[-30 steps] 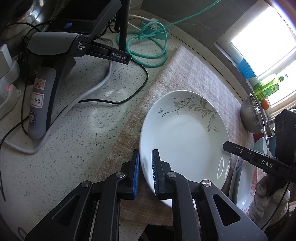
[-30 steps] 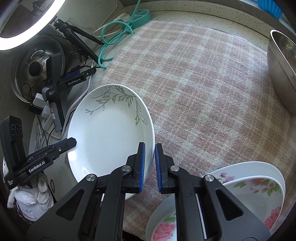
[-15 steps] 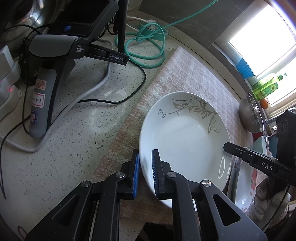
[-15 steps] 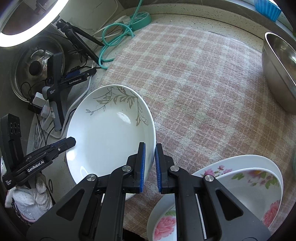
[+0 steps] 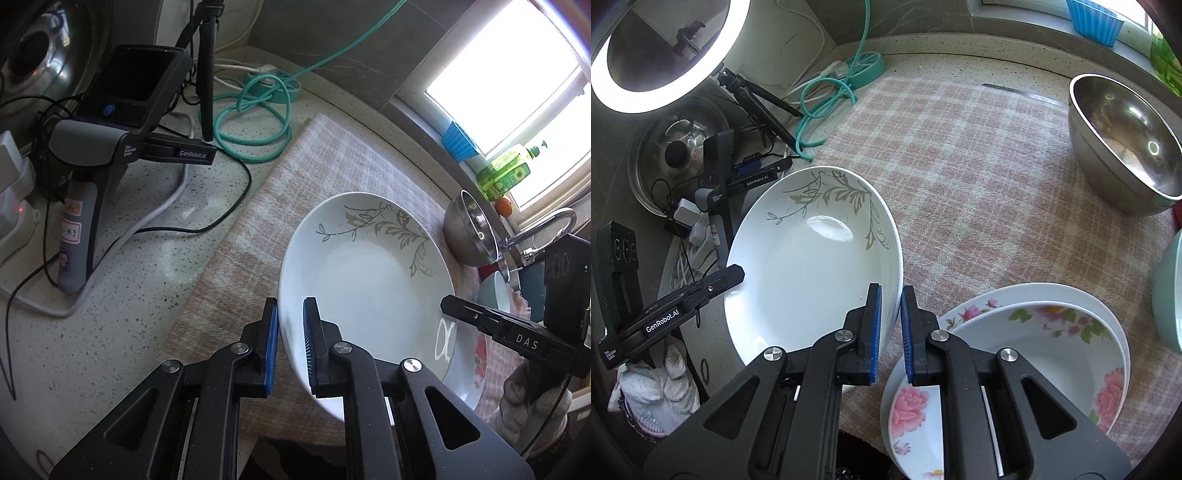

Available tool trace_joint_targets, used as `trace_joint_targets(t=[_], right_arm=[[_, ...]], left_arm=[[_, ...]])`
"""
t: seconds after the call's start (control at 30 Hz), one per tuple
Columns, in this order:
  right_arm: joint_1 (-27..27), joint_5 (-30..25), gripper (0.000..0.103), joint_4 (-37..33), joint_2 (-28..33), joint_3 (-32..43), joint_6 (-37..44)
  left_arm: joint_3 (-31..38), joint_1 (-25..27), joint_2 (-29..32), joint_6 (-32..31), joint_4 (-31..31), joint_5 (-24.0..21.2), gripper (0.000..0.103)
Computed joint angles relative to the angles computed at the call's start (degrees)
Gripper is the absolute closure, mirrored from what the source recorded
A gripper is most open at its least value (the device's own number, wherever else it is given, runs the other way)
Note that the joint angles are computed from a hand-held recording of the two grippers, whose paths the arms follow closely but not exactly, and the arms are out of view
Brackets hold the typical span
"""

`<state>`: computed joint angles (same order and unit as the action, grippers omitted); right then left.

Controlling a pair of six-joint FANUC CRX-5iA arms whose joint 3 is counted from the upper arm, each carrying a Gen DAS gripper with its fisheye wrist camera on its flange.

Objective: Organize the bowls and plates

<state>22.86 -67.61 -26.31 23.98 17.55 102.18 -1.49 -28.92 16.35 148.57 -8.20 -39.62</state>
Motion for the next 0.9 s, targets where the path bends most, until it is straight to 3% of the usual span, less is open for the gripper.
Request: trace_joint_targets(t=[0.9], right_arm=[[-11.0,0.3,0.092,0.7,-7.8,-8.9,-0.9]], left_arm=[[13.1,-5.0,10.1,-13.2,7.4,0.1,0.092]])
